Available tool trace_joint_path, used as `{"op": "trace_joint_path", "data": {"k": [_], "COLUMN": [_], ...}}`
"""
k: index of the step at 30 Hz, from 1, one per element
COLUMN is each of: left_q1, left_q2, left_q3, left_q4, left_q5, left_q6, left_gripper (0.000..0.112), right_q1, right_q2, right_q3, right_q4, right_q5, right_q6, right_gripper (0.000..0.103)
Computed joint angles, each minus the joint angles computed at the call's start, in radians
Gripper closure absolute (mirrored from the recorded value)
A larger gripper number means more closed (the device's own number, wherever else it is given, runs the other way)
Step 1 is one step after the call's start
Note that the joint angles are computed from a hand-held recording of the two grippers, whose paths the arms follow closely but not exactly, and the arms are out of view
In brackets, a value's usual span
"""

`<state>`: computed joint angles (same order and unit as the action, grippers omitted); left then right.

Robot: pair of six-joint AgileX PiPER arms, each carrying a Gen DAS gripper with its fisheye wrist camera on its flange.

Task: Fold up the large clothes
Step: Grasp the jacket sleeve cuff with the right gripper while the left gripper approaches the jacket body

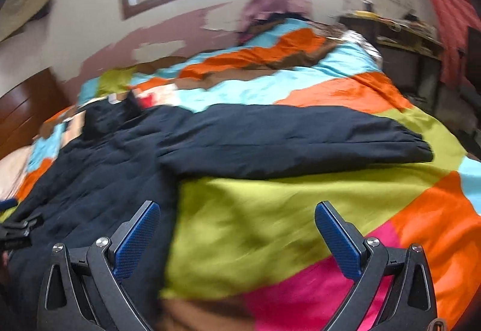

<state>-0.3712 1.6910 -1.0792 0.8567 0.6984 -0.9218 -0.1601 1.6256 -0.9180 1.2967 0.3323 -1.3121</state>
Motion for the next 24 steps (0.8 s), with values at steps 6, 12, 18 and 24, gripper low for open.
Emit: {"op": "trace_joint_path", "data": {"k": [6, 12, 18, 24], "left_q1": [0.026, 0.074, 0.084, 0.082], "left_q2": [0.188, 0.362, 0.543, 0.687], "left_q3": [-0.221, -0.449, -0.723, -0.911], "left_q4": [-0.115, -0.341, -0.583, -0.619], "left_q5": [-0.080, -0.198, -0.189, -0.102], "left_q6": [0.111, 0.296, 0.405, 0.399], "left_gripper": [0.017, 0.017, 0.017, 0.017], "right_q1": [-0.047, -0.138, -0.244, -0.329], "right_q2": [0.170, 0.291, 0.324, 0.452], "right_q3": [-0.202, -0.298, -0.306, -0.446], "right_q4": [-0.313, -0.309, -0.009, 0.087], "right_q5": [-0.001, 0.097, 0.157, 0.324], "right_q6": [0.426, 0.514, 0.266, 0.302], "right_gripper": [0.000, 0.000, 0.000, 0.000]}}
